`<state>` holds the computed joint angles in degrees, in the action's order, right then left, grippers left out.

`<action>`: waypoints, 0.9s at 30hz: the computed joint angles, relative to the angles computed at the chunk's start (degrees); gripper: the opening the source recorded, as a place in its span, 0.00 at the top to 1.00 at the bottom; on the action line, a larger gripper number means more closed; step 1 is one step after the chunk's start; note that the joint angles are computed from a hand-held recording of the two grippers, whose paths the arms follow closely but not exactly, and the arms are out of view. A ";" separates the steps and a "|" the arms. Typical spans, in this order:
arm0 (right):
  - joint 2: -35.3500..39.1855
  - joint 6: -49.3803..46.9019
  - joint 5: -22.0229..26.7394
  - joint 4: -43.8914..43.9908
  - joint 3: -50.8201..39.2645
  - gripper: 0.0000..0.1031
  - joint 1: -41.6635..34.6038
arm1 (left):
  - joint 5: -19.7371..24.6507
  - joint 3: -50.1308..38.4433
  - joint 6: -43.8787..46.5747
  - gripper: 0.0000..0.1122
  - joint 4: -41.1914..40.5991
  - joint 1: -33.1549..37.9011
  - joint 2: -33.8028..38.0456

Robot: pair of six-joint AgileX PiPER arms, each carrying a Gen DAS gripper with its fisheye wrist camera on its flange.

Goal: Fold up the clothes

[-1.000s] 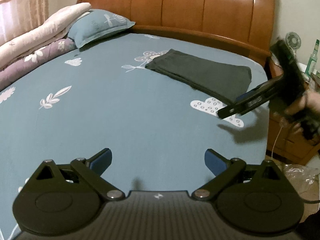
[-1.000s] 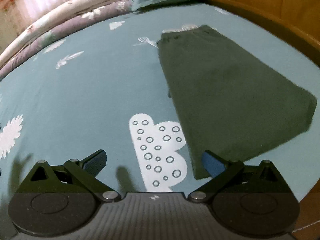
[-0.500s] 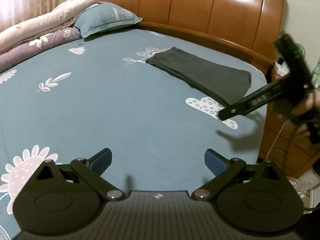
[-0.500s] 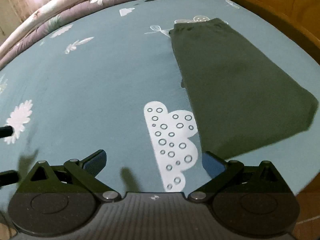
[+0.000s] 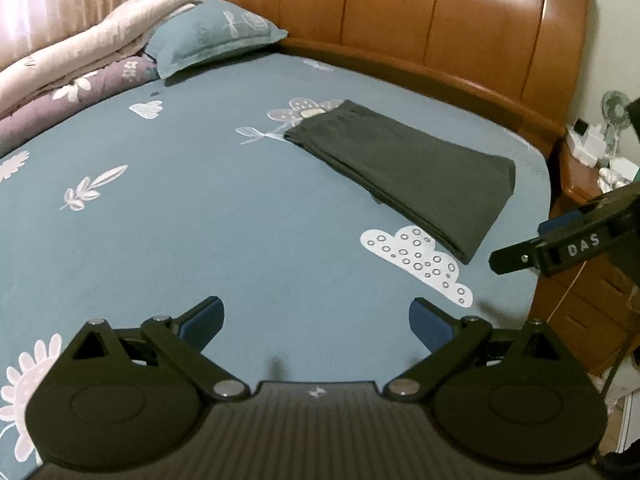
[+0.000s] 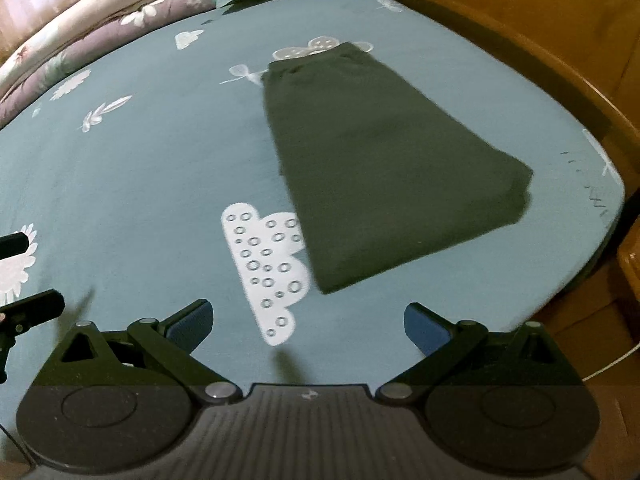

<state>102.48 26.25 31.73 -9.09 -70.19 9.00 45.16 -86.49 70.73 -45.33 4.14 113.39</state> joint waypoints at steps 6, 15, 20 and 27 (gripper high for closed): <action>-0.93 -8.83 -2.63 6.19 2.53 0.00 -3.80 | -1.51 -0.79 -7.03 0.12 4.02 -5.57 -0.61; -3.16 -11.90 -7.02 7.08 6.09 0.00 -7.66 | -0.97 -4.90 -15.45 0.12 9.21 -12.69 0.08; -4.80 -10.46 -8.64 4.75 7.96 0.00 -9.02 | 0.71 -8.51 -19.71 0.12 11.82 -15.73 1.42; -5.07 -10.02 -9.85 5.56 8.96 0.00 -10.55 | 5.20 -15.78 -28.30 0.12 17.32 -18.78 4.25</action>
<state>97.41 16.23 21.88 -3.53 -61.23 -1.56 50.35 -102.27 42.43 -28.01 -14.64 117.63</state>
